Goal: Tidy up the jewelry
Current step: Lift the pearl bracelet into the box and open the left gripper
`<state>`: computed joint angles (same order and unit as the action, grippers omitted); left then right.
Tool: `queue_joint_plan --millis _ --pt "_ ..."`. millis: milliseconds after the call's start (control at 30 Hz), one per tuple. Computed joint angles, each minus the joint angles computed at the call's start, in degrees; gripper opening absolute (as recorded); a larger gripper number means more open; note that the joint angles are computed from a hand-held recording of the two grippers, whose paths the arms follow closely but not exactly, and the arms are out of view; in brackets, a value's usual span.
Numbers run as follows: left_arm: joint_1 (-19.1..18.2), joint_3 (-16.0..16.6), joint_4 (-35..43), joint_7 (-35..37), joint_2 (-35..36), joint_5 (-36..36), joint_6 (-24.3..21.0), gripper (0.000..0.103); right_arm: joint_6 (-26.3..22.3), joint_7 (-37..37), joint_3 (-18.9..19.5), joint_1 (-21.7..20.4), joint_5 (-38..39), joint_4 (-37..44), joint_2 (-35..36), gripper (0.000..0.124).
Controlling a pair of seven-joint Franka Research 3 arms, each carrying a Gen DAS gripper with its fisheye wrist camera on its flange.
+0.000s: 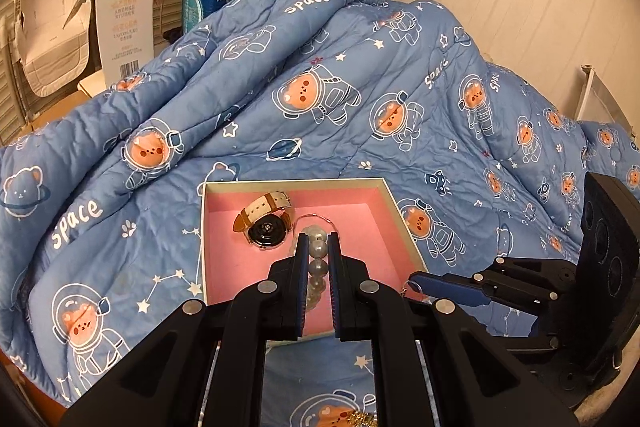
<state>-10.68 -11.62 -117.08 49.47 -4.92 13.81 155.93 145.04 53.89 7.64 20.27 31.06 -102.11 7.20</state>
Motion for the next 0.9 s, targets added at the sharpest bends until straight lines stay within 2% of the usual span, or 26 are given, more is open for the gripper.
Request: queue_joint_plan --millis 200,367,633,900 --pt "0.20 0.46 3.50 2.65 4.87 -4.12 -1.44 0.009 -1.51 5.89 -0.85 1.03 -8.02 6.38 5.83 0.021" --pt "0.68 0.66 4.18 1.90 6.90 -4.45 -3.06 0.009 -4.12 8.20 -0.85 0.83 -10.38 10.54 8.96 0.021" --pt "1.20 0.95 2.77 -0.77 6.47 -1.34 -5.25 0.009 -11.45 7.36 -0.63 1.11 -13.27 17.10 13.20 0.021" --pt "1.06 0.95 3.66 -3.48 7.09 3.21 -8.17 0.009 -20.79 9.37 -1.60 2.88 -18.26 27.16 19.75 0.021"
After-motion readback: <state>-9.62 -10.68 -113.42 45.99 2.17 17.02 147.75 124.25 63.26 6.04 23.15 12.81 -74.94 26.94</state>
